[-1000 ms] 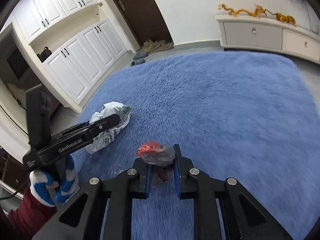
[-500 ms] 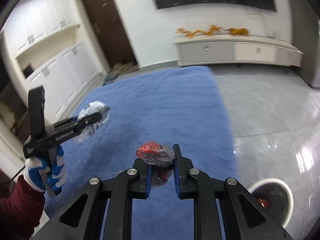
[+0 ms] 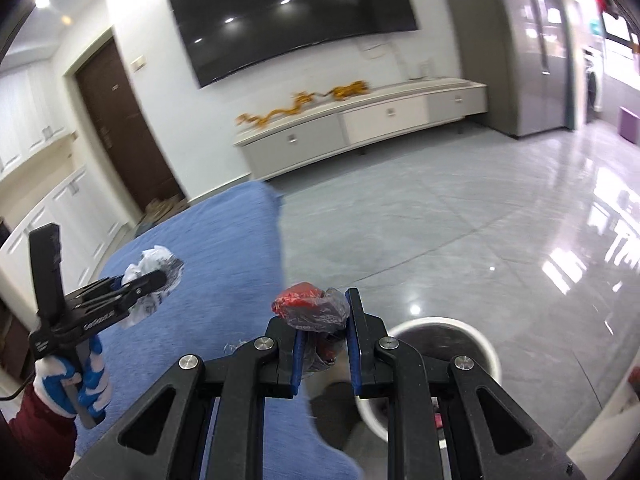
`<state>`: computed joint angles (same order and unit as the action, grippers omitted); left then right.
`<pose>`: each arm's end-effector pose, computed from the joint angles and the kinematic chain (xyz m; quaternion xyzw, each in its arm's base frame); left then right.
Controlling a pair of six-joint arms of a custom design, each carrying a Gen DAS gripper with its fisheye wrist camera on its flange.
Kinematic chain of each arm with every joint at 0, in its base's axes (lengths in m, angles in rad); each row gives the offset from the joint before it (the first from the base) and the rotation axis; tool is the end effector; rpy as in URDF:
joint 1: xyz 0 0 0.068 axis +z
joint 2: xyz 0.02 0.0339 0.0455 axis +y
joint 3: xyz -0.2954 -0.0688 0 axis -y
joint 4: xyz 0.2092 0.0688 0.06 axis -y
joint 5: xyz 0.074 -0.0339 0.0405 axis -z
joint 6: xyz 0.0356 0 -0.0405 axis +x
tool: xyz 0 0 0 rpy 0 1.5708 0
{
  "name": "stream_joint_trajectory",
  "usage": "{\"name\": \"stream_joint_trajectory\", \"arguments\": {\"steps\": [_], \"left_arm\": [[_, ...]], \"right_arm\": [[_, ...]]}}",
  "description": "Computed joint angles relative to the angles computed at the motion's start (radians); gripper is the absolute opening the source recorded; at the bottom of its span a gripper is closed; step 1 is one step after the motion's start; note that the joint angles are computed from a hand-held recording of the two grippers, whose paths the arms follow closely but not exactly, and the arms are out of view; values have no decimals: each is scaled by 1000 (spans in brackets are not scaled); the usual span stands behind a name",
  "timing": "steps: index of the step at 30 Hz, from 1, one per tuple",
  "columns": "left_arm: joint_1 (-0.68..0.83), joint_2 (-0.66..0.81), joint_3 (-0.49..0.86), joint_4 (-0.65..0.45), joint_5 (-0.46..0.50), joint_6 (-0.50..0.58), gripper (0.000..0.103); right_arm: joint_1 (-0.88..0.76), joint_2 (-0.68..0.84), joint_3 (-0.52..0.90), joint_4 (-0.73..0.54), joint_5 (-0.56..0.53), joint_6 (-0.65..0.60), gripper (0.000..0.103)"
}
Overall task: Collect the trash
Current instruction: 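Carry both items over the bin and open both tools to drop them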
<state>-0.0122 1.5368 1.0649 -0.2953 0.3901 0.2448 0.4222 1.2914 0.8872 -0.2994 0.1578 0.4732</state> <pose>0.3004 -0.0172 0.2929 0.1909 0.8858 -0.1327 0.4018 0.2191 0.0923 0.2997 0.0562 0.9035 0.1168 0.4085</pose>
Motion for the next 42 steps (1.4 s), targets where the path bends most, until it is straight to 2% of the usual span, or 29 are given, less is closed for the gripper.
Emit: {"name": "stream_joint_trajectory", "arguments": {"steps": [6, 12, 18, 26, 31, 35, 42], "left_arm": [[-222, -7, -15, 30, -120, -42, 38], [-383, 94, 45, 34, -220, -73, 38], [-461, 200, 114, 19, -253, -79, 38], [-549, 361, 260, -53, -282, -109, 40], [-562, 443, 347, -104, -258, -130, 42], [-554, 514, 437, -176, -196, -174, 47], [-539, 560, 511, -230, -129, -203, 56]], "right_arm": [[-155, -81, -90, 5, -40, -44, 18], [-296, -25, -181, 106, -127, -65, 19], [-390, 65, -244, 205, -195, -89, 20], [-493, 205, -288, 323, -255, -131, 20], [-540, 301, -298, 382, -293, -144, 23], [-575, 367, -305, 423, -321, -153, 38], [-595, 410, -311, 445, -328, -150, 44]]}}
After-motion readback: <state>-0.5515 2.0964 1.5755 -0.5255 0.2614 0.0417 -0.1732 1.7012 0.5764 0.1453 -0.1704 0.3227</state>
